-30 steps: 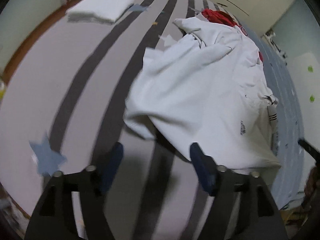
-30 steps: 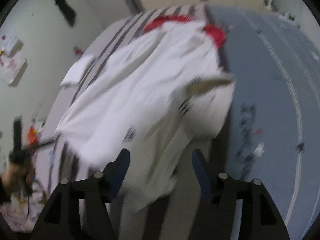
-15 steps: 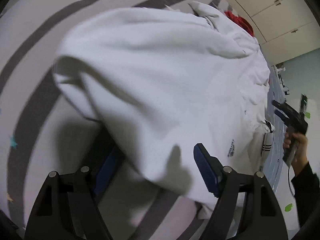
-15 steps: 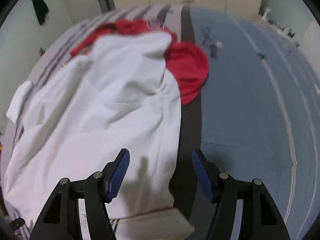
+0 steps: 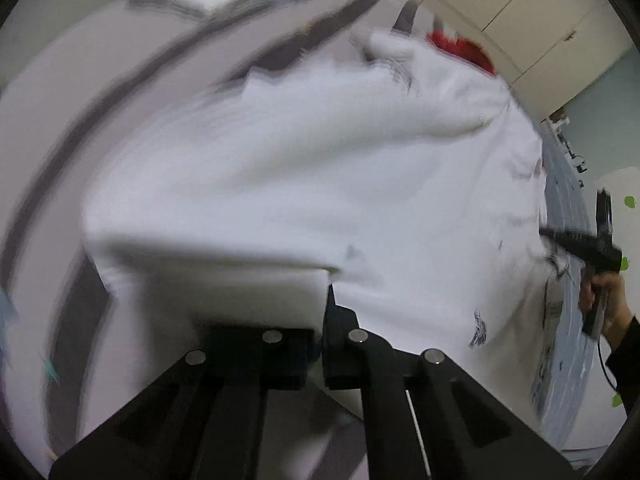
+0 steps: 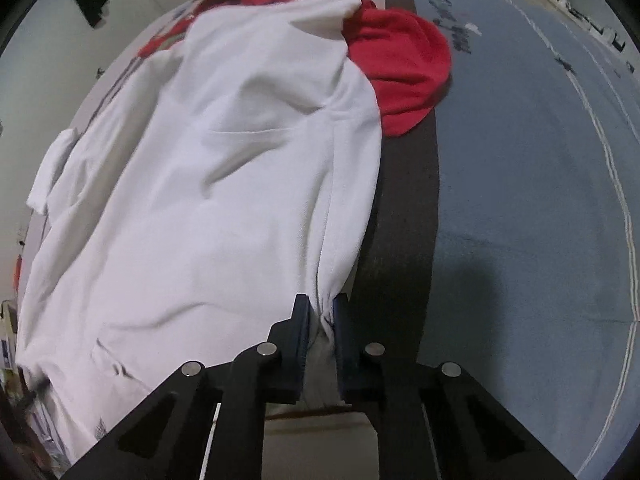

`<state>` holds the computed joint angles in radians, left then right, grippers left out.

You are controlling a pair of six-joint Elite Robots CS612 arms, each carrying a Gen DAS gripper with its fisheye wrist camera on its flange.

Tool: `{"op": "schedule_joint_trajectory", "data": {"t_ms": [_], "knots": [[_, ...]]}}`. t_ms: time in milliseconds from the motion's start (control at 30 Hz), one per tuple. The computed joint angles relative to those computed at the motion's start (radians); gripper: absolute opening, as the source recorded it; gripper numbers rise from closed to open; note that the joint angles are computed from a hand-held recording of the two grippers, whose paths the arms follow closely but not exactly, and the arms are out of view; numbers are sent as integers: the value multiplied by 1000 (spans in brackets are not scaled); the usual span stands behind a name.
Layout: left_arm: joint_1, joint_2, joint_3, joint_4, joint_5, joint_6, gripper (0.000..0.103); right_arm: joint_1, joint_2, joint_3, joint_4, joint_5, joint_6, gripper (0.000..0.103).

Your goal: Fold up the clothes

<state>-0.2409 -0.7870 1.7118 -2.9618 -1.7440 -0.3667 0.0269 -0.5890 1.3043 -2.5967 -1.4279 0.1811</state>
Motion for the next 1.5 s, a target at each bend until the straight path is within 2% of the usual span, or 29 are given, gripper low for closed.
{"op": "schedule_joint_trajectory", "data": {"t_ms": [100,267,333,400,467,533,567,600,633,700,733,800,900,967,1100,1167,1267,1333,1367,1433,1500], "knots": [[18,9,-63,7,33,77,2,-2,-43,69,-47,25,7,9],[63,60,-250,144,103,239,2,18,-129,208,-120,108,49,8],[76,103,-341,189,148,288,2,31,-160,260,-146,161,77,7],[88,128,-403,269,160,288,3,57,-186,304,-164,217,106,6],[97,144,-451,356,164,276,3,86,-203,328,-176,225,125,4],[93,126,-421,346,148,265,6,101,-205,343,-208,197,157,4],[88,105,-375,298,140,265,10,105,-203,349,-224,178,173,4],[79,76,-316,244,133,267,23,104,-200,352,-241,169,198,4],[71,45,-253,203,122,255,41,99,-197,356,-265,166,232,4],[54,3,-165,145,96,223,62,97,-194,360,-307,133,268,4],[48,-20,-115,117,64,196,67,94,-194,362,-326,114,279,4],[37,-58,-25,82,-2,135,69,82,-191,357,-346,99,291,4],[21,-85,58,85,-88,45,69,72,-176,330,-325,113,297,4],[9,-81,85,98,-118,-25,69,67,-167,315,-304,132,297,8],[1,-52,94,57,-151,-127,69,65,-176,329,-274,196,263,11],[2,-33,93,14,-162,-194,69,66,-180,348,-284,237,261,35],[-4,-12,89,-44,-133,-248,69,63,-179,377,-327,326,284,39],[-7,2,80,-62,-116,-256,69,67,-170,372,-335,359,288,48],[-8,9,75,-67,-118,-255,66,71,-164,365,-335,361,288,49],[-12,16,67,-70,-113,-221,45,78,-152,348,-335,361,287,49],[-18,19,61,-61,-92,-181,30,88,-138,324,-330,342,288,49]]}}
